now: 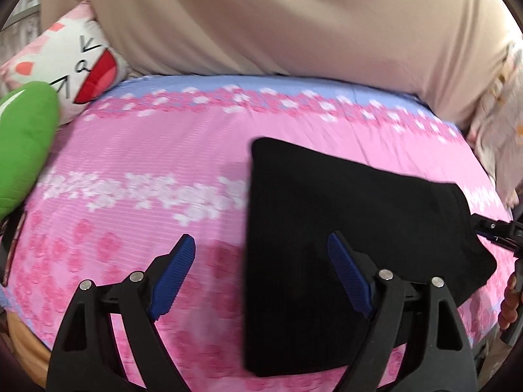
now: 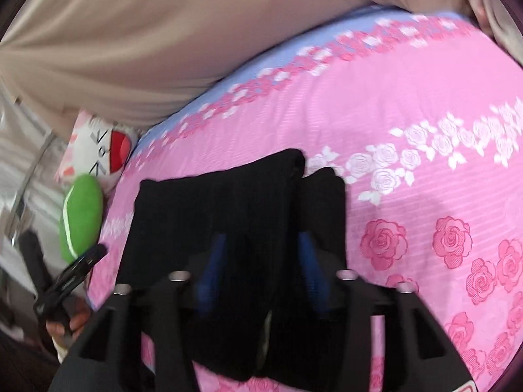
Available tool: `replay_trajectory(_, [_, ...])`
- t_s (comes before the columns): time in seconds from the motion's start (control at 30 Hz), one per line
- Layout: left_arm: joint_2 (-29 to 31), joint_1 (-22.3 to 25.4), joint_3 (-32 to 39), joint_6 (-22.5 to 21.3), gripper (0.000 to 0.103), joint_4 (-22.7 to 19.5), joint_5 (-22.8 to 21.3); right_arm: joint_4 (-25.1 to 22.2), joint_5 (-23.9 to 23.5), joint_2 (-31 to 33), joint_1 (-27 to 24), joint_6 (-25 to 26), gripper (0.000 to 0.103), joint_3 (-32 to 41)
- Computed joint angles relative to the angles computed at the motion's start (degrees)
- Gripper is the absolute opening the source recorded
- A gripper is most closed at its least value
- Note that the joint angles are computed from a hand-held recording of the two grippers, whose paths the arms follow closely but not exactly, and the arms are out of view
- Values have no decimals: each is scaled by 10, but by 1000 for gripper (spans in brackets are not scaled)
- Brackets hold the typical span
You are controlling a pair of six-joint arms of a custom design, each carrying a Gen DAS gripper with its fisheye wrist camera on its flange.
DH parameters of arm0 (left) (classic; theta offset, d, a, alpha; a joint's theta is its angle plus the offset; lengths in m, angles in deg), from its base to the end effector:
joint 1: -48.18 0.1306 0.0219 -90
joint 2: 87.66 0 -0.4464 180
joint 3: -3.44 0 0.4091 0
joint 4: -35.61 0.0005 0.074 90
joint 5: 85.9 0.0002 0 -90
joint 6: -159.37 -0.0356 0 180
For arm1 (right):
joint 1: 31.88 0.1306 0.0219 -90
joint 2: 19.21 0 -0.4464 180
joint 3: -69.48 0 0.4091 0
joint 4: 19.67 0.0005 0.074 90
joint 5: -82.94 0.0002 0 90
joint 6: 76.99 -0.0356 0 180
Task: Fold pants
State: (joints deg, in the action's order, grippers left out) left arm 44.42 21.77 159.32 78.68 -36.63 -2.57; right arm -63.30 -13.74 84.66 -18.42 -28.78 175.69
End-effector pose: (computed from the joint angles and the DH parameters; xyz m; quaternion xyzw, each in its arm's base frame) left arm 0.6893 -0.3382 0.5451 0.1184 0.9261 -0.0569 0.3538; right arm 0.6018 0.1478 0.5084 0.1993 0.8877 0.2379 0.3401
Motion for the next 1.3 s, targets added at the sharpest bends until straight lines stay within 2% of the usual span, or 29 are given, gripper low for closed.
replay_trajectory(0.1, [10, -10, 7, -4, 81, -7, -8, -28, 11, 5, 12, 16, 53, 9])
replay_trajectory(0.2, [16, -16, 12, -11, 81, -13, -16, -11, 12, -1, 21, 15, 54, -7])
replay_trajectory(0.23, [18, -18, 16, -14, 81, -15, -18, -6, 18, -1, 23, 18, 52, -11])
replay_trajectory(0.27, [23, -20, 22, -15, 81, -20, -20, -4, 18, 2, 24, 21, 30, -9])
replay_trajectory(0.33, [32, -24, 40, -16, 81, -32, -22, -4, 5, 11, 21, 20, 17, 3])
replay_trajectory(0.37, [34, -26, 45, -15, 81, -35, -23, -1, 4, 9, 20, 23, 15, 7])
replay_trajectory(0.47, [28, -33, 39, -19, 90, -28, -26, 8, 23, -17, 22, 46, 12, 5])
replay_trajectory(0.53, [30, -39, 38, -24, 91, -27, -40, -20, 65, -24, 25, 64, 12, 6])
replay_trajectory(0.6, [44, -44, 54, -32, 91, -41, -55, -77, 85, -2, 19, 64, 13, 13])
replay_trajectory(0.63, [54, -45, 69, -31, 91, -55, -57, -72, 72, 0, 15, 58, 13, 3])
replay_trajectory(0.7, [70, -45, 97, -23, 91, -77, -61, -23, 54, -22, 8, -1, 15, -25])
replay_trajectory(0.73, [73, -46, 102, -23, 92, -80, -65, -13, 81, -30, 13, 5, 20, -23])
replay_trajectory(0.77, [73, -46, 103, -23, 92, -80, -66, -2, 132, -37, 26, 31, 20, -11])
replay_trajectory(0.8, [74, -46, 106, -23, 92, -83, -66, -2, 142, -35, 31, 45, 20, 1])
replay_trajectory(0.9, [81, -45, 116, -18, 94, -91, -66, 0, 86, -1, 35, 92, 19, 58])
replay_trajectory(0.97, [82, -44, 119, -14, 94, -94, -65, -35, 54, 46, 27, 104, 18, 104])
replay_trajectory(1.0, [79, -44, 112, -15, 95, -90, -66, -64, 65, 69, 22, 101, 18, 125])
replay_trajectory(1.03, [78, -45, 110, -15, 95, -88, -66, -102, 90, 93, 18, 97, 7, 148])
replay_trajectory(1.07, [77, -45, 106, -17, 95, -86, -65, -111, 89, 106, 8, 80, 1, 148])
replay_trajectory(1.13, [78, -46, 106, -19, 95, -85, -70, -83, 57, 88, -2, 22, 0, 121])
replay_trajectory(1.17, [75, -46, 101, -20, 95, -81, -71, -76, 58, 83, 0, 20, 12, 119])
replay_trajectory(1.23, [74, -44, 100, -16, 95, -82, -63, -48, 87, 66, 19, 54, 12, 119])
replay_trajectory(1.3, [65, -41, 88, -9, 95, -77, -52, -62, 77, 77, 31, 94, 13, 152])
